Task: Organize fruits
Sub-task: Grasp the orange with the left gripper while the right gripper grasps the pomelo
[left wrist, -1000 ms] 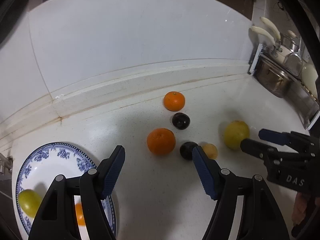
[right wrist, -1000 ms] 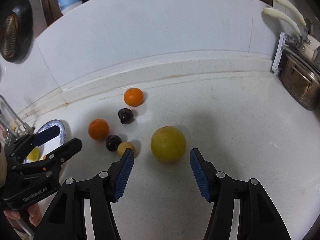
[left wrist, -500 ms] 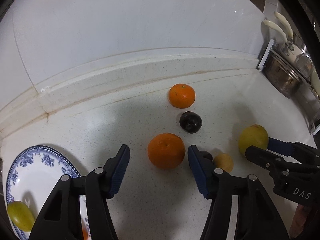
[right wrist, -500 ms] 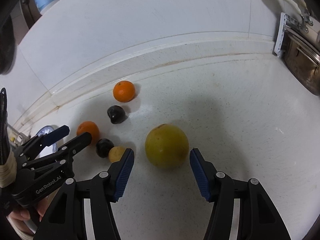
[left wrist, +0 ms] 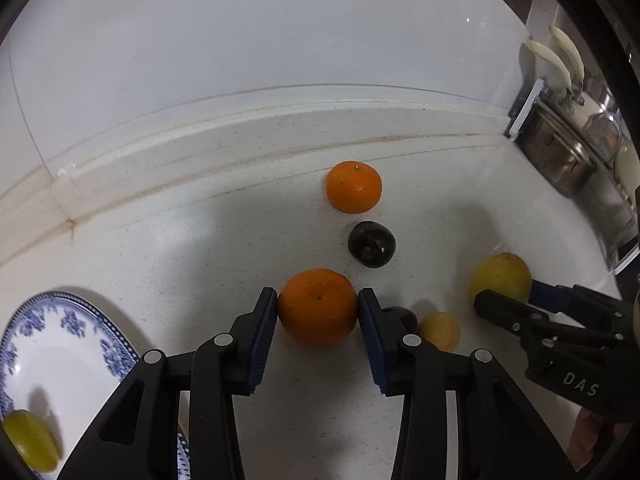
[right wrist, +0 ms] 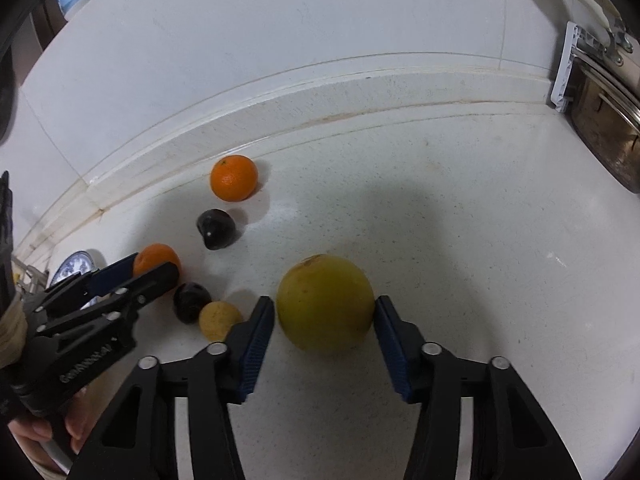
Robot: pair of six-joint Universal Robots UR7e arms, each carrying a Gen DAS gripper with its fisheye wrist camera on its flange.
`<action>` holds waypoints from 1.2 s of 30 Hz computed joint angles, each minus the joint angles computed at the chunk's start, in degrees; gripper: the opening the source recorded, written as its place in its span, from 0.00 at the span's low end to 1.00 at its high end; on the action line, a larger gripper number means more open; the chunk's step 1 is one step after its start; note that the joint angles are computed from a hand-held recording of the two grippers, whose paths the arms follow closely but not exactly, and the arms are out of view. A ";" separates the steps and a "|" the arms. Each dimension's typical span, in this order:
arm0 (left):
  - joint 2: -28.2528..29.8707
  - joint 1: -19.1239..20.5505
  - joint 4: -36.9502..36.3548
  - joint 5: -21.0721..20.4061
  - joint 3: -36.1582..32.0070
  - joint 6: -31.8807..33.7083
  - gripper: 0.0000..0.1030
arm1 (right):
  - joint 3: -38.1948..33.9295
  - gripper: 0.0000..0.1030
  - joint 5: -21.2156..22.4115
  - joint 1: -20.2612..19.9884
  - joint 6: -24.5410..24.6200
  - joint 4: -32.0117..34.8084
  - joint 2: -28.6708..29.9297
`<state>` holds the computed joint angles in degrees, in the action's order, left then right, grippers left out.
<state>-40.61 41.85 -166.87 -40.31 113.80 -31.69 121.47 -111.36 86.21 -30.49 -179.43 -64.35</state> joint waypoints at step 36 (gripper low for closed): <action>-16.75 -16.68 13.39 14.37 15.81 -23.10 0.39 | 10.73 0.48 12.65 7.68 -6.49 1.52 -14.76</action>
